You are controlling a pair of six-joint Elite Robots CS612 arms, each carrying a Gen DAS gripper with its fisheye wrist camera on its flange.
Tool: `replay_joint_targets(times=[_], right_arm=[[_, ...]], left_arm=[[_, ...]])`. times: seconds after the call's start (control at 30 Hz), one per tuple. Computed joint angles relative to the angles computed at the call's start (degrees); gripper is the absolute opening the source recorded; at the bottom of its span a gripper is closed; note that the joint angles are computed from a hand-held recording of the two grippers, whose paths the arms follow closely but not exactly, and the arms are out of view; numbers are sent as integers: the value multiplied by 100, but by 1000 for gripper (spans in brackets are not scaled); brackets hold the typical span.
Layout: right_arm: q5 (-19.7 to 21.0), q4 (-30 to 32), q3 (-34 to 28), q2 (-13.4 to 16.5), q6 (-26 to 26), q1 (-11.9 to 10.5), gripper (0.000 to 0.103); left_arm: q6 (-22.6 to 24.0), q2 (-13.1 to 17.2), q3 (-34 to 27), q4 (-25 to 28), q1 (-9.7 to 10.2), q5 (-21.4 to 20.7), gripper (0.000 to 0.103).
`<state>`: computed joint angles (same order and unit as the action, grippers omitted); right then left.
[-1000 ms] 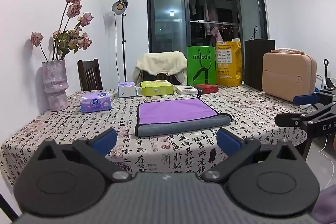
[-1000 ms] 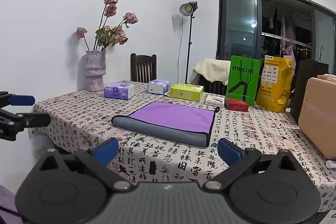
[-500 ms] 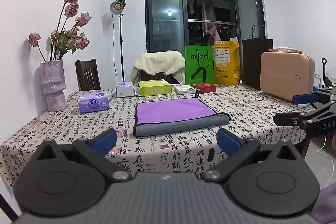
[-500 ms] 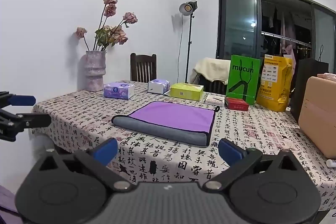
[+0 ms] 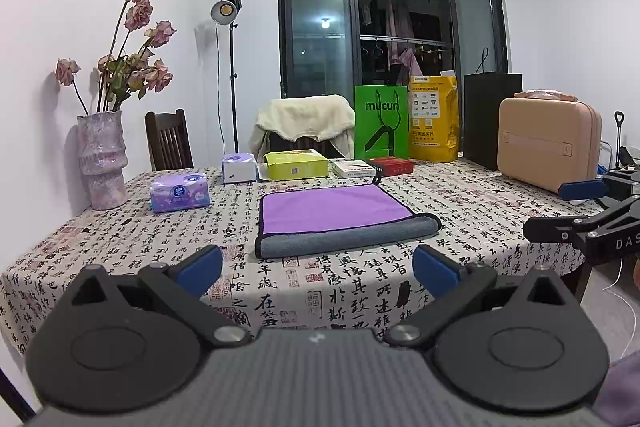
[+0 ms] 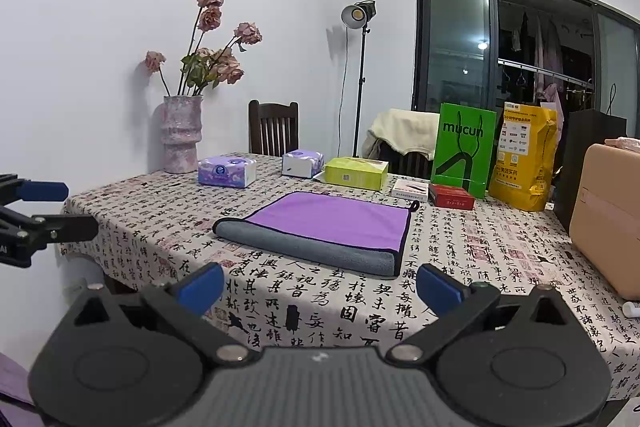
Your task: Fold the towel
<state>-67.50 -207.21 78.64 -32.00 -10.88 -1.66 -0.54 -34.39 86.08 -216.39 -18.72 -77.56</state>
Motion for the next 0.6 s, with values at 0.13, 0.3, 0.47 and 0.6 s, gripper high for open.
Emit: replay_joint_targets(times=[0.13, 0.3, 0.47, 0.6], right_arm=[[-6, 20, -6, 1, 0, 5, 103], [-3, 28, -9, 0, -18, 3, 103], [-10, 34, -19, 3, -23, 12, 103], [-1, 41, -20, 4, -29, 8, 103]], left_arm=[[-32, -5, -4, 49, 5, -12, 103], [-5, -12, -6, 66, 1, -6, 103], [-17, -11, -15, 79, -5, 9, 103], [-15, -9, -24, 83, -3, -4, 103]])
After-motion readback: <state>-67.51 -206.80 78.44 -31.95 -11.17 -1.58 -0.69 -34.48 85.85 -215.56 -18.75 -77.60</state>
